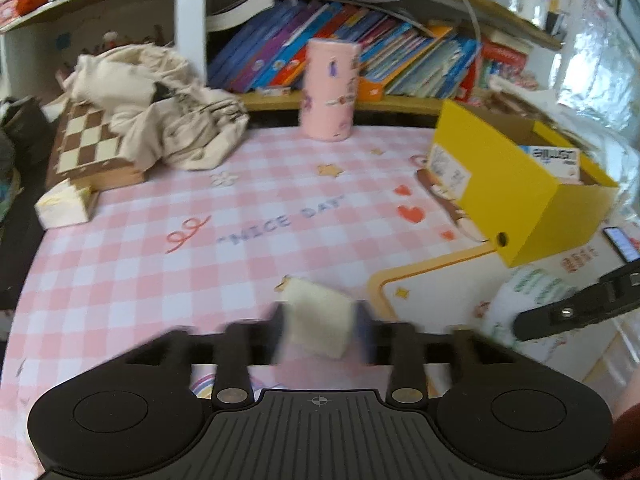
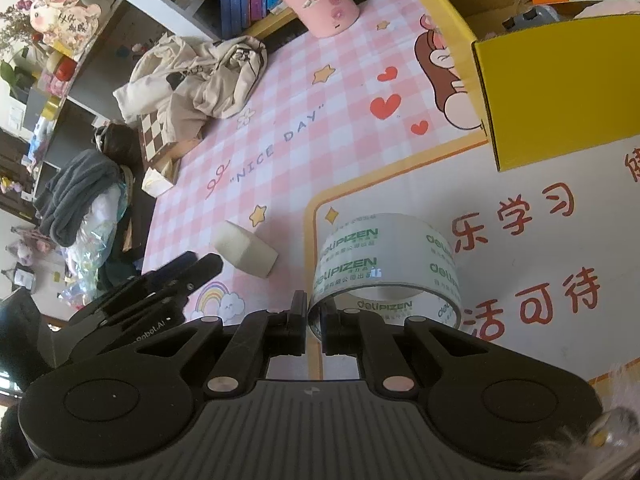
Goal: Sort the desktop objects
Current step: 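Lift the tape roll with the right gripper while the left gripper lifts the sponge, then carry the tape roll and sponge with both grippers over the yellow box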
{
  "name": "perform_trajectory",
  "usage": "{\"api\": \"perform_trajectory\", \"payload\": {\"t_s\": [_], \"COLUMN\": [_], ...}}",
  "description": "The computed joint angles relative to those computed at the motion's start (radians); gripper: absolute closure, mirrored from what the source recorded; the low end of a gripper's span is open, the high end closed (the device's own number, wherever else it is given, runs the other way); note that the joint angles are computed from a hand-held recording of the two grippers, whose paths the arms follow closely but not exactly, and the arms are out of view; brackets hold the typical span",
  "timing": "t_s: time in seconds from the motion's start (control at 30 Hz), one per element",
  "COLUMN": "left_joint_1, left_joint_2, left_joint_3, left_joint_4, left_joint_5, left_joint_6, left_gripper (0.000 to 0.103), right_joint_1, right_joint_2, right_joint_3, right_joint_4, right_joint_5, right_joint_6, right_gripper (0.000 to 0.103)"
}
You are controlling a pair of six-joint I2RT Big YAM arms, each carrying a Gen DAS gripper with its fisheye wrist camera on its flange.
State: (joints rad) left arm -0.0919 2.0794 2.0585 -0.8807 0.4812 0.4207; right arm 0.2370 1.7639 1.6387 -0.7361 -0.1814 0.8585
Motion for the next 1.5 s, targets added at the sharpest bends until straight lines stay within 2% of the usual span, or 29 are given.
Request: {"api": "perform_trajectory", "payload": {"t_s": [0.03, 0.07, 0.17, 0.27, 0.37, 0.5, 0.73, 0.77, 0.8, 0.93, 1.17, 1.33, 1.5], "left_joint_1": [0.001, 0.000, -0.003, -0.008, -0.021, -0.041, -0.049, -0.048, -0.047, -0.038, -0.020, -0.016, -0.022], "left_joint_2": [-0.003, -0.001, 0.010, 0.024, 0.033, 0.062, 0.111, 0.115, 0.117, 0.120, 0.061, 0.038, 0.021], "left_joint_3": [-0.009, -0.011, -0.002, 0.015, 0.019, 0.046, 0.101, 0.104, 0.106, 0.125, 0.081, 0.076, 0.064], "left_joint_4": [0.013, 0.016, 0.004, -0.016, -0.001, -0.007, -0.038, -0.040, -0.043, -0.079, -0.064, -0.103, -0.145], "left_joint_5": [-0.011, -0.021, -0.049, -0.044, -0.038, -0.072, -0.087, -0.083, -0.077, -0.035, 0.056, 0.116, 0.145], "left_joint_6": [-0.002, 0.003, 0.023, 0.031, 0.062, 0.101, 0.104, 0.104, 0.102, 0.101, 0.107, 0.129, 0.173], "left_gripper": [0.038, 0.037, 0.037, 0.037, 0.037, 0.036, 0.038, 0.042, 0.050, 0.058, 0.061, 0.061, 0.061], "right_joint_1": [0.001, 0.001, 0.002, 0.001, 0.005, 0.006, 0.005, 0.005, 0.006, 0.002, -0.006, 0.005, 0.017], "right_joint_2": [0.002, 0.004, 0.008, 0.006, 0.003, 0.002, 0.003, 0.002, 0.001, -0.025, -0.077, -0.113, -0.141], "right_joint_3": [0.003, 0.006, 0.013, 0.010, 0.005, 0.004, 0.008, 0.008, 0.009, -0.018, -0.060, -0.100, -0.131], "right_joint_4": [-0.004, -0.008, -0.019, -0.018, -0.014, -0.018, -0.026, -0.029, -0.030, -0.001, 0.001, 0.004, 0.014], "right_joint_5": [-0.002, -0.005, -0.006, -0.008, -0.004, -0.001, -0.005, -0.002, 0.004, 0.026, 0.045, 0.070, 0.102], "right_joint_6": [-0.004, -0.007, -0.019, -0.020, -0.011, -0.013, -0.025, -0.028, -0.029, -0.018, 0.015, 0.056, 0.089], "right_gripper": [0.096, 0.096, 0.096, 0.096, 0.096, 0.096, 0.096, 0.096, 0.096, 0.097, 0.097, 0.097, 0.097]}}
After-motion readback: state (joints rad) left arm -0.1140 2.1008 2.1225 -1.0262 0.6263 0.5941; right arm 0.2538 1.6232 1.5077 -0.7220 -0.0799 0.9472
